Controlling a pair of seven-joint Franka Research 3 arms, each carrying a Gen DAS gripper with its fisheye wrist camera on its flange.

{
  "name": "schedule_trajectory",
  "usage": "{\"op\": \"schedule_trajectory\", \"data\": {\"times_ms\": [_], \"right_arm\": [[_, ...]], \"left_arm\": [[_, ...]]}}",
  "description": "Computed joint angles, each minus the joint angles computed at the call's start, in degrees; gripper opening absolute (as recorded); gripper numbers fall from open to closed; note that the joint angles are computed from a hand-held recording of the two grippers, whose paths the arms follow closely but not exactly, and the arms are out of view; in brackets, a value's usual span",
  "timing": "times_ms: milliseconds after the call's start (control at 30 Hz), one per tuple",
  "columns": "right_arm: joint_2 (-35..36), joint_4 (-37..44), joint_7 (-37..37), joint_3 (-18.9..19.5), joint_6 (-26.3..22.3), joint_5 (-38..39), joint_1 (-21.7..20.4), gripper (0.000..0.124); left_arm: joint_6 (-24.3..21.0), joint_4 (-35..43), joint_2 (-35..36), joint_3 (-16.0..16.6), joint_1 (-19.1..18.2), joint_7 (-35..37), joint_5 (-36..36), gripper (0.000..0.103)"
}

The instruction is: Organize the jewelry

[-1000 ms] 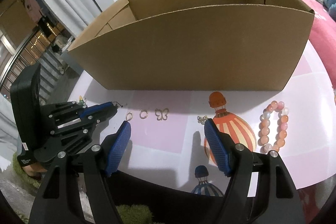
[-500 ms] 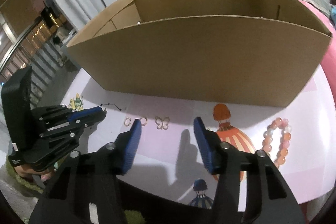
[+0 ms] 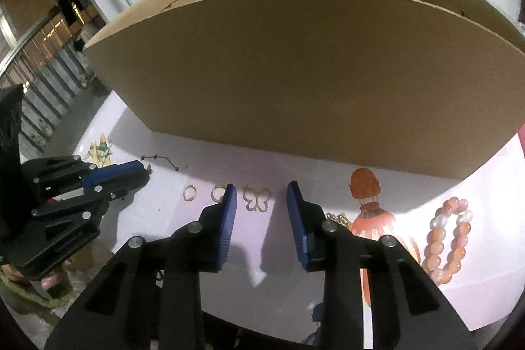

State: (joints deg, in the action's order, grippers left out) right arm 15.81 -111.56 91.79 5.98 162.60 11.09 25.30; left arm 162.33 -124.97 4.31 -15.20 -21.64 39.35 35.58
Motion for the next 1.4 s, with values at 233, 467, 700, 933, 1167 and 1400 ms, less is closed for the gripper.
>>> {"op": "schedule_trajectory", "data": {"times_ms": [233, 467, 700, 933, 1167, 1400], "right_arm": [[-0.1, 0.1, 5.9, -3.5, -0.7, -9.1, 3.5, 0.016], [-0.3, -0.1, 6.5, -2.4, -0.9, -9.2, 2.5, 0.013], [-0.2, -0.4, 4.1, -0.8, 0.0, -5.1, 0.9, 0.006], [-3.0, -3.0, 0.7, 0.1, -0.4, -2.4, -0.6, 0.009], [-3.8, -4.1, 1.0, -1.2, -0.6, -6.5, 0.6, 0.024], [-3.2, -2.8, -1.7, -0.7, -2.3, -6.5, 0.3, 0.024]], "left_arm": [[0.1, -0.2, -0.1, 0.0, 0.0, -0.1, 0.1, 0.006], [0.1, -0.2, -0.1, 0.0, 0.0, -0.2, 0.2, 0.006], [0.2, -0.2, -0.1, 0.0, 0.0, -0.3, 0.4, 0.006], [0.2, -0.1, -0.1, 0.0, 0.0, -0.3, 0.4, 0.006], [-0.2, 0.1, -0.1, 0.0, 0.0, -0.1, 0.1, 0.006], [-0.2, 0.2, 0.0, 0.0, -0.1, -0.5, 0.4, 0.006]]}}
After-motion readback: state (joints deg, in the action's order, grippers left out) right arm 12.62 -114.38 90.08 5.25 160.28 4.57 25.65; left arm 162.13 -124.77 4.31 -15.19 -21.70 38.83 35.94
